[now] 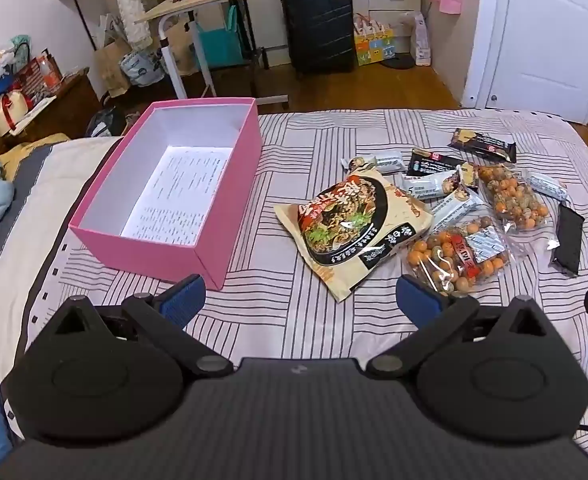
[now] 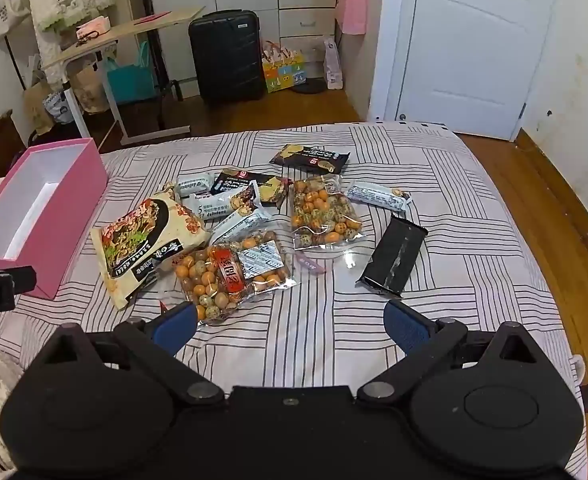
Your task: Organize snacks
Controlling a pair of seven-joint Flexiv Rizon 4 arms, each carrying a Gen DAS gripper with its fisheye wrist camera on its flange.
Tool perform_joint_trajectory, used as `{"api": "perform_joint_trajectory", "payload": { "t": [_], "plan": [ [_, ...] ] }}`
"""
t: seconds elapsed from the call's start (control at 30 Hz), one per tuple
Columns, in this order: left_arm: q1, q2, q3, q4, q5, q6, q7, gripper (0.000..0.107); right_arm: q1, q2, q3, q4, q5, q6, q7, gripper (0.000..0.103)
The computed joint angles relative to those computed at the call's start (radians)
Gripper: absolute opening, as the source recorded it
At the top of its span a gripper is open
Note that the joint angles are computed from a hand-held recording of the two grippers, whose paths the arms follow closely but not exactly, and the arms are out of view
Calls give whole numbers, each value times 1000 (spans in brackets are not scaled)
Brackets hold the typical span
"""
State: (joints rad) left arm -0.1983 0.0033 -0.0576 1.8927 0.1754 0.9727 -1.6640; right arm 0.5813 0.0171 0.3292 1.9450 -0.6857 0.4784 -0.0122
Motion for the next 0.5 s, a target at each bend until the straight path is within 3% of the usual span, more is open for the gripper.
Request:
{"api": "perform_joint_trajectory", "payload": {
  "t": [0.5],
  "plan": [
    [18, -7, 12, 18, 6, 18, -67, 103, 25, -53, -13, -48, -18, -29, -96, 101]
  ]
}}
